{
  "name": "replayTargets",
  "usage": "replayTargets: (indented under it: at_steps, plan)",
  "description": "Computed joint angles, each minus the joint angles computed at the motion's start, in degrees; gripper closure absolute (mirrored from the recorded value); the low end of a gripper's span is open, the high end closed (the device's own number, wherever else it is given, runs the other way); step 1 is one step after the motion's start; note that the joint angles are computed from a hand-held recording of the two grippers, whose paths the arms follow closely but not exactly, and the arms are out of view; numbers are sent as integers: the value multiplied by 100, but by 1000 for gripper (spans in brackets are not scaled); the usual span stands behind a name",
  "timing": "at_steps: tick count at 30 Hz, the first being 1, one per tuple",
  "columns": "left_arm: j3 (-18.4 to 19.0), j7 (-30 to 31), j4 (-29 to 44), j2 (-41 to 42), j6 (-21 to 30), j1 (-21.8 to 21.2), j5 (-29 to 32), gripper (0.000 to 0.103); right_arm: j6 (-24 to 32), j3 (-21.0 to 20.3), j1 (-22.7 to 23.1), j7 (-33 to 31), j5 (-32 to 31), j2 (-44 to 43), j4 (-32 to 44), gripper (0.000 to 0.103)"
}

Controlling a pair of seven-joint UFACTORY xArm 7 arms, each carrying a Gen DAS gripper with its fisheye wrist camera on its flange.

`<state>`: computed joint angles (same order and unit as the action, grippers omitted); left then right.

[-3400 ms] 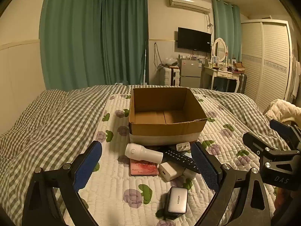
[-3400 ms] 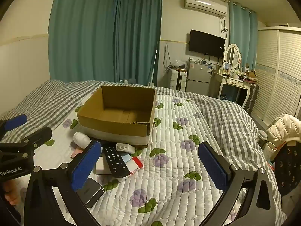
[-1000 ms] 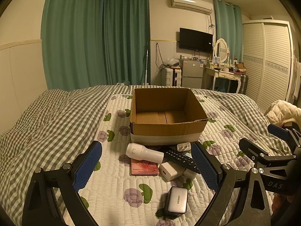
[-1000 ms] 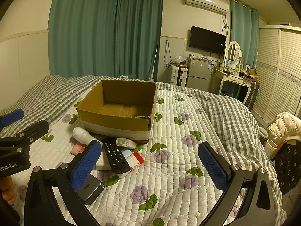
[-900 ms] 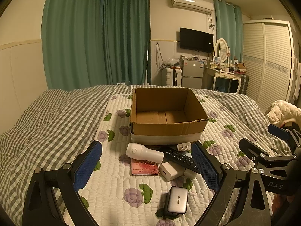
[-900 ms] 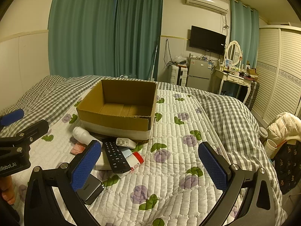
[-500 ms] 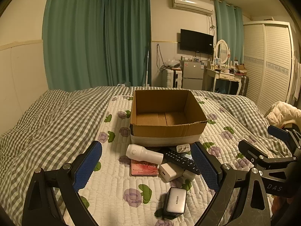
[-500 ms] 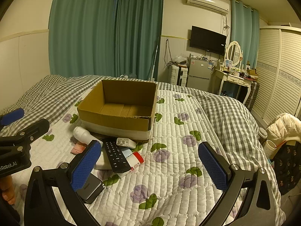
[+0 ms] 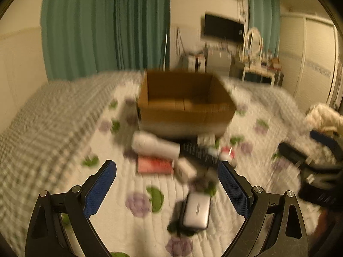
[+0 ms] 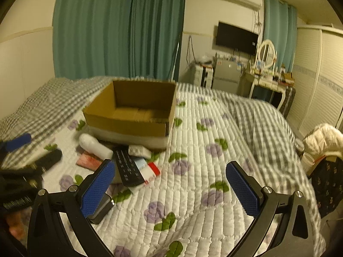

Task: Organize rigid objects
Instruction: 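Grasp the grey UGREEN power bank with left tool while right tool grasps the black remote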

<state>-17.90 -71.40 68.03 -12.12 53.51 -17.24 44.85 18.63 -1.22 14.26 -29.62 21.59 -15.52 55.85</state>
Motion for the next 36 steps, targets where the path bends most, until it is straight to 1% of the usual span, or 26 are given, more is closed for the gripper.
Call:
replayTargets:
  at_steps: [2, 5, 7, 8, 10, 11, 12, 13, 14, 17, 20, 25, 27, 29, 32, 34, 36]
  plan:
    - [60, 150, -38, 193, -5, -52, -303, 7, 236, 84, -134, 205, -219, 158, 104, 0]
    - [205, 319, -168, 396, -242, -152, -802, 7, 472, 148, -222, 322, -356, 335, 224, 0]
    - [240, 500, -179, 505, -316, -219, -931, 8, 543, 167, -234, 298, -331, 423, 267, 0]
    - [243, 612, -114, 590, -270, -258, -957, 9, 592, 180, -244, 292, -324, 452, 292, 0]
    - [295, 888, -2, 739, -153, -336, -1150, 24, 667, 213, -265, 273, -329, 527, 347, 0]
    - [363, 1018, -31, 760, -252, -358, -1369, 27, 697, 244, -278, 287, -365, 561, 373, 0]
    - [410, 1064, -79, 767, -356, -369, -1508, 36, 746, 269, -295, 297, -415, 583, 401, 0]
    - [462, 1204, -139, 757, -498, -382, -1752, 50, 771, 297, -310, 319, -467, 609, 424, 0]
    - [505, 1392, -210, 720, -679, -394, -1982, 58, 813, 316, -315, 313, -500, 631, 453, 0]
    - [474, 1348, -250, 588, -659, -383, -1943, 59, 1022, 325, -296, 175, -452, 676, 582, 0]
    - [464, 1090, -384, 335, -636, -265, -1869, 59, 1205, 353, -276, -31, -422, 752, 758, 0]
    - [406, 981, -309, -41, -237, 45, -1516, 59, 1415, 496, -208, -431, -483, 1129, 1290, 0]
    - [359, 973, -168, -64, 2, 174, -1331, 59, 1587, 583, -197, -375, -593, 1384, 1593, 0]
    - [334, 987, -34, -25, 189, 259, -1196, 59, 1777, 677, -174, -253, -737, 1728, 1964, 3]
    - [382, 975, -2, -4, 193, 307, -1223, 59, 2019, 798, -107, -53, -1026, 2235, 2426, 7]
    - [429, 999, -26, 2, 140, 340, -1287, 59, 2240, 863, -60, 34, -1133, 2576, 2733, 20]
    - [456, 1050, -23, 15, 120, 370, -1311, 59, 2420, 899, -32, 113, -1206, 2837, 2970, 24]
